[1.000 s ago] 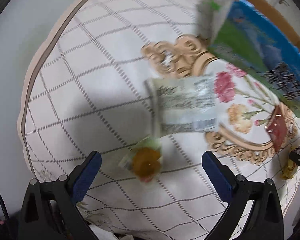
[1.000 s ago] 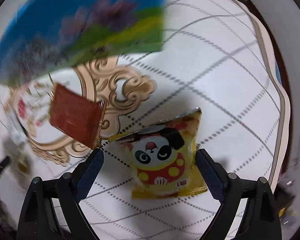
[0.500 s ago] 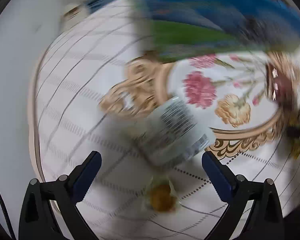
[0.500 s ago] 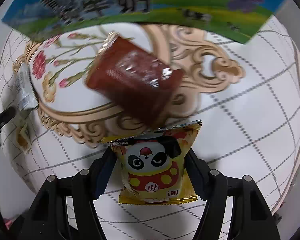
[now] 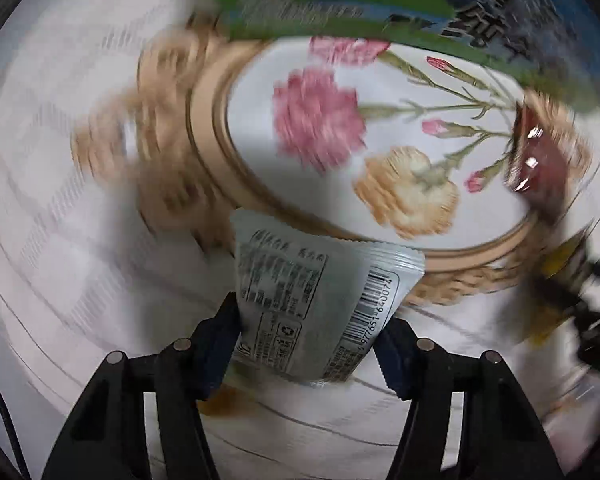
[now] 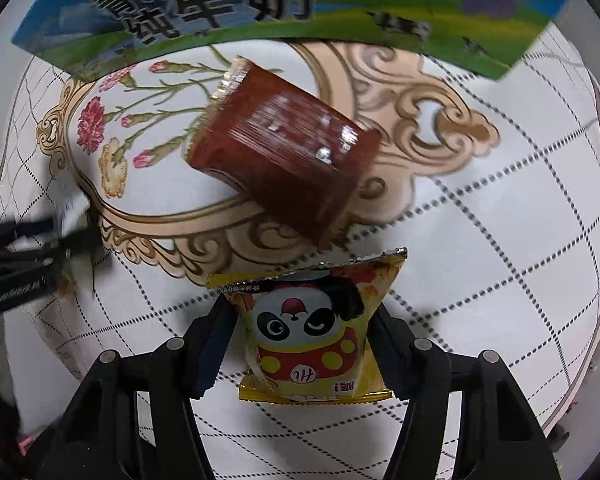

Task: Organize snacks
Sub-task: 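Grasp white bread pack with left tool while right tool grasps yellow panda bag, then carry both packets into the box and open both tools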

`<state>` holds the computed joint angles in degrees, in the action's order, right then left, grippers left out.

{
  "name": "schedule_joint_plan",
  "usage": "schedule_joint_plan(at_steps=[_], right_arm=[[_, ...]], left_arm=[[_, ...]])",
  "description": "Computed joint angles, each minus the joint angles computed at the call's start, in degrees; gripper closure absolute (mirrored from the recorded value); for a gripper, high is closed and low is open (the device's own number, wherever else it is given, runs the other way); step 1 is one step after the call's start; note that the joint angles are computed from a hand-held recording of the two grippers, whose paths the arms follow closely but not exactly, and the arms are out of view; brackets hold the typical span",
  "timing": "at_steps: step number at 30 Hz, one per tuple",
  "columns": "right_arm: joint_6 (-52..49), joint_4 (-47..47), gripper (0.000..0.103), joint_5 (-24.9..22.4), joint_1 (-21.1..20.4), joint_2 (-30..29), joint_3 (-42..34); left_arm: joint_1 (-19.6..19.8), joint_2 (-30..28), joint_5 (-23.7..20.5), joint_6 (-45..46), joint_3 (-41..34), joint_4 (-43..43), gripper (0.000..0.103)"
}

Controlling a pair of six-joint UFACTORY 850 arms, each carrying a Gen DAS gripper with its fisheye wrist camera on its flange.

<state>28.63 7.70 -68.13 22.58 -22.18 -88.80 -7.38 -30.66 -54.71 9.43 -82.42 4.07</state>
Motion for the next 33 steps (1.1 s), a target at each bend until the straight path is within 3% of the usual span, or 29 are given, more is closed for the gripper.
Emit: schedule_joint_plan(at_steps=[3,6,9,12,18,19,21,23,24,26,28,33], right_arm=[[-2.4,1.9,0.036,0.0,-1.2,0.8,1.4],[-3.6,3.1,0.031,-0.2,-1.8,1.0,2.1],[-4.0,5.3,0.023,0.5,-2.8,1.1,2.7],[-3.3,5.2,0.022,-0.4,-3.4,2.0,3.6],[1.4,1.8,0.021,0.7,-0.9,1.7,4.9],[2.5,0.4,0.021,0.9,-0.4,1.8,5.0],[3.8,-1.7,0.021,1.3,0.7,1.8,5.1],[4.9,-4.3,0.026,1.8,1.6,2.5,5.7],[5.5,-5.9,0.035,1.9,1.9,3.0,6.0],[5.5,-6.4,0.042,2.7,2.1,4.0,6.9],[6.4,-6.2,0.05,3.6,2.9,4.9,7.8],[4.2,-1.6,0.055,5.6,0.3,7.6,8.1]], left_arm=[[0.8,-0.1,-2.6,-2.0,0.7,-7.2,0.043],[1.7,-1.2,-3.9,-3.3,0.5,-11.3,0.036],[1.8,-1.8,-3.1,-2.7,0.7,-10.2,0.032],[1.0,-2.7,-2.7,-3.1,-0.4,-8.0,0.032],[-1.9,0.5,1.2,-5.9,5.4,-5.8,0.032],[-1.9,0.5,-0.8,-4.1,5.2,-8.0,0.032],[-2.2,0.2,-0.1,-4.8,4.9,-7.6,0.032],[-2.6,0.9,2.7,-5.5,7.1,-7.3,0.033],[-3.3,2.2,4.2,-6.0,9.0,-6.9,0.039],[-3.3,3.8,5.3,-5.6,10.1,-6.0,0.047],[-3.6,5.3,4.8,-4.7,11.1,-6.4,0.054],[-4.3,8.2,2.9,-1.6,11.0,-10.0,0.056]])
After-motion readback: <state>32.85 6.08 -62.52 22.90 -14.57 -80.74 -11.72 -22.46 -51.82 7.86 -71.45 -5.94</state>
